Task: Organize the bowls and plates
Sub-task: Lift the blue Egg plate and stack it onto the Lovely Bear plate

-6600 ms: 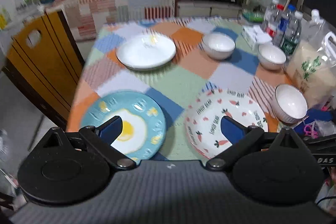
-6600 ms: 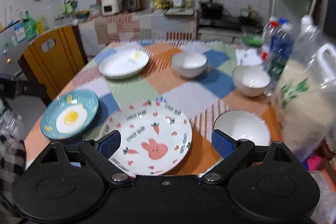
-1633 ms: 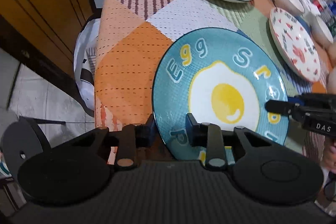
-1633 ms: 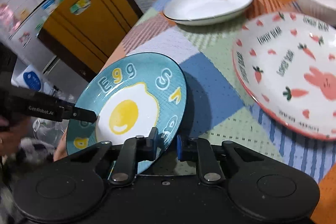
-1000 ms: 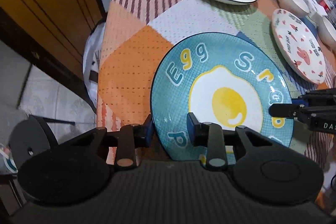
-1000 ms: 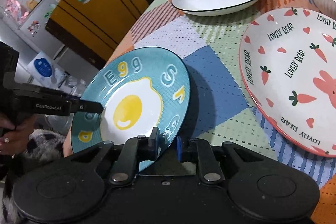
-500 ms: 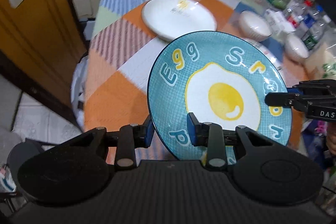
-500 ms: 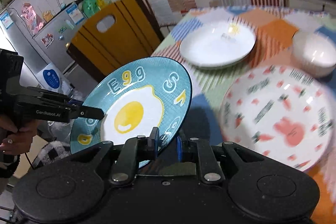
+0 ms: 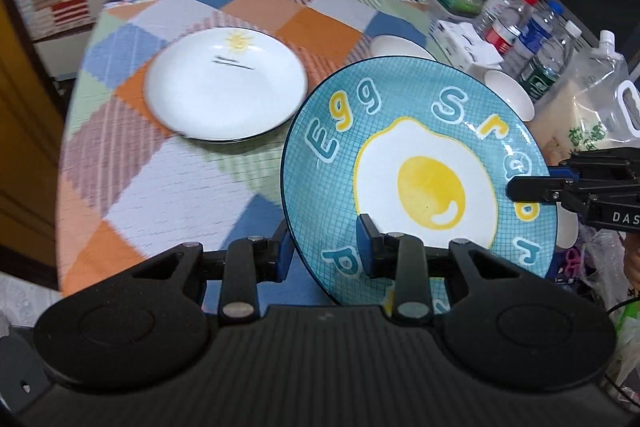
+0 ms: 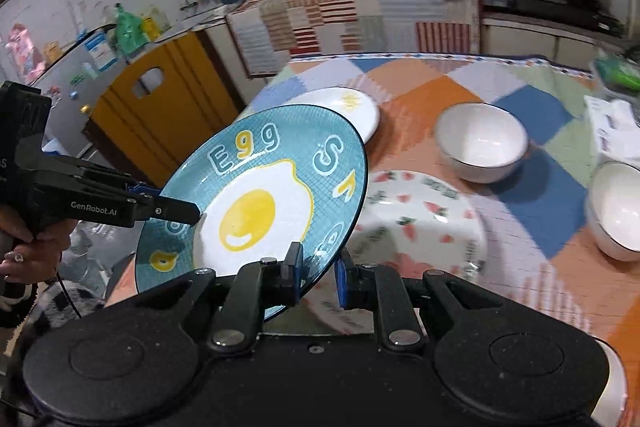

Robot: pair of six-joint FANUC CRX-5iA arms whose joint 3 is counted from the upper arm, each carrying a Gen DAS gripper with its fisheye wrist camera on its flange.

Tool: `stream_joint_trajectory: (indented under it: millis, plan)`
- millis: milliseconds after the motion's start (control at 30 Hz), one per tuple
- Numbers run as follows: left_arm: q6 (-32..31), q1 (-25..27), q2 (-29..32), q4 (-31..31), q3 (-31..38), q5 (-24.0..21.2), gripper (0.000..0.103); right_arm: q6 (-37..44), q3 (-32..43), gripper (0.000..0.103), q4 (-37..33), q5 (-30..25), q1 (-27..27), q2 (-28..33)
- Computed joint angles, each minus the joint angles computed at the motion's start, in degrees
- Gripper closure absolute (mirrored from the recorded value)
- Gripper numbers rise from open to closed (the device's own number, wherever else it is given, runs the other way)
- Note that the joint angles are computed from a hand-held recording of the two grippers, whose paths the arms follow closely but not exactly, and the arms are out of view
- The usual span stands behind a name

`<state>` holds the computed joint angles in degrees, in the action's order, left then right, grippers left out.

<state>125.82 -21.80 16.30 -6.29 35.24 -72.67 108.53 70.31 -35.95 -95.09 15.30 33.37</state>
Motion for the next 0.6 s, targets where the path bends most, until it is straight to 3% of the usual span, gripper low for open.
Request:
stream_joint_trajectory:
  millis: [400, 600]
  plan:
    - [-4.8, 1.3, 12.4, 5.1, 10.1, -3.4, 0.072, -3.7, 5.4, 0.082, 5.0, -1.9, -1.3, 7.2]
    - [-4.6, 0.6, 16.4, 2.1, 15.2, -7.9, 0.07, -4.9, 11.6, 0.081, 7.7, -5.9, 0.1, 11.9]
